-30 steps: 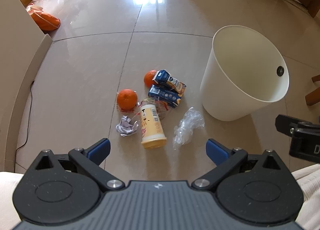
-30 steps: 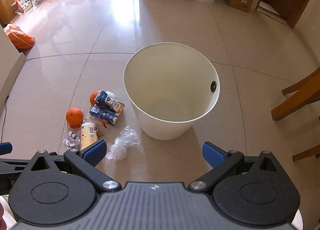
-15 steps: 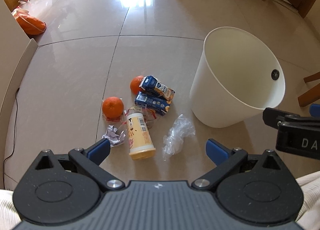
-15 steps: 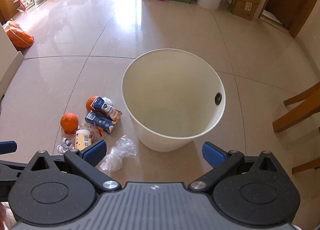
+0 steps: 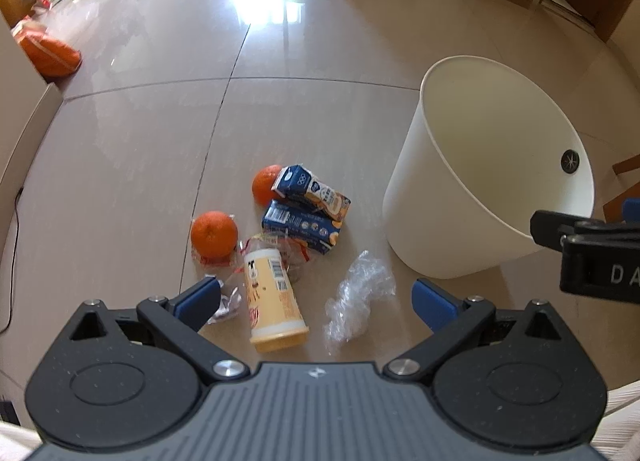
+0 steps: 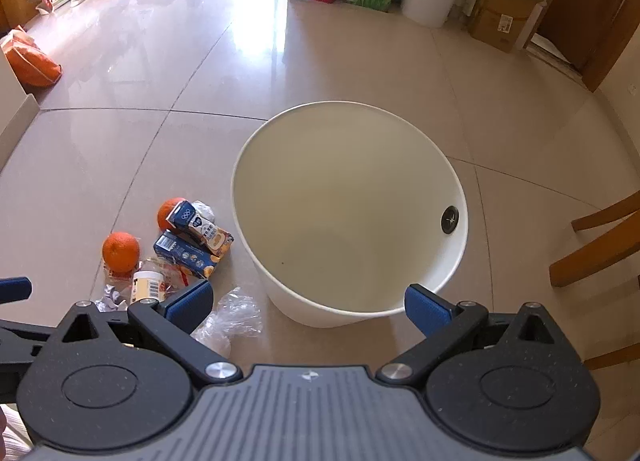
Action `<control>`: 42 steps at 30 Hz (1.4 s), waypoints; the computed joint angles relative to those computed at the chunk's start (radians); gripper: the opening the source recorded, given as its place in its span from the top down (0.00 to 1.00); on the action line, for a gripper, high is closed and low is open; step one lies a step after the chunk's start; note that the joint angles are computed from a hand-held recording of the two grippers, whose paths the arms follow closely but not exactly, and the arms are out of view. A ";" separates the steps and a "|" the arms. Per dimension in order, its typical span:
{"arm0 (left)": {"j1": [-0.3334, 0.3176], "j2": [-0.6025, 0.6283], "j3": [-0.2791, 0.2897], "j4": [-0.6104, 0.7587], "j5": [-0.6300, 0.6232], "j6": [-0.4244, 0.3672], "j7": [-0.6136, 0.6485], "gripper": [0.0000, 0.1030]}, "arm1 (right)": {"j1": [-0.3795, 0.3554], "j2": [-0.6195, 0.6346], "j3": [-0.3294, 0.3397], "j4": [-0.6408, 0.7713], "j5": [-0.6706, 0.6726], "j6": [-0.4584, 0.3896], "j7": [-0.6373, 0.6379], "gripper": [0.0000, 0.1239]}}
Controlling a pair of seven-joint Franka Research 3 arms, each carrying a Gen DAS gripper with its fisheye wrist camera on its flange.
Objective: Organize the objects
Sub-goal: 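Move both tools toward the pile of items beside the white bin, then clamp the white bin rim with the right gripper while the left tool approaches the plastic bag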
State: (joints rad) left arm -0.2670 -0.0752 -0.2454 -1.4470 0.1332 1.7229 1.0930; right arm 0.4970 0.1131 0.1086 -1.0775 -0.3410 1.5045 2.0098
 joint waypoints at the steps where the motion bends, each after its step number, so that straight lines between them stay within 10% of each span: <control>1: 0.000 0.002 0.001 -0.007 -0.001 0.011 0.009 0.02 | -0.002 0.000 -0.001 -0.006 0.001 0.006 -0.002 0.17; 29: 0.031 0.034 0.024 -0.152 -0.061 0.182 0.166 0.02 | -0.220 0.109 -0.131 0.008 0.108 0.068 -0.037 0.18; 42: 0.040 0.008 0.030 -0.203 -0.076 0.178 0.176 0.03 | -0.265 0.139 -0.134 -0.027 0.214 0.069 -0.026 0.55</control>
State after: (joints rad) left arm -0.2267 -0.0671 -0.2152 -1.6500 0.0576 1.9006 1.2686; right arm 0.2315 0.2520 -0.0251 -1.1042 -0.1266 1.5734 1.9842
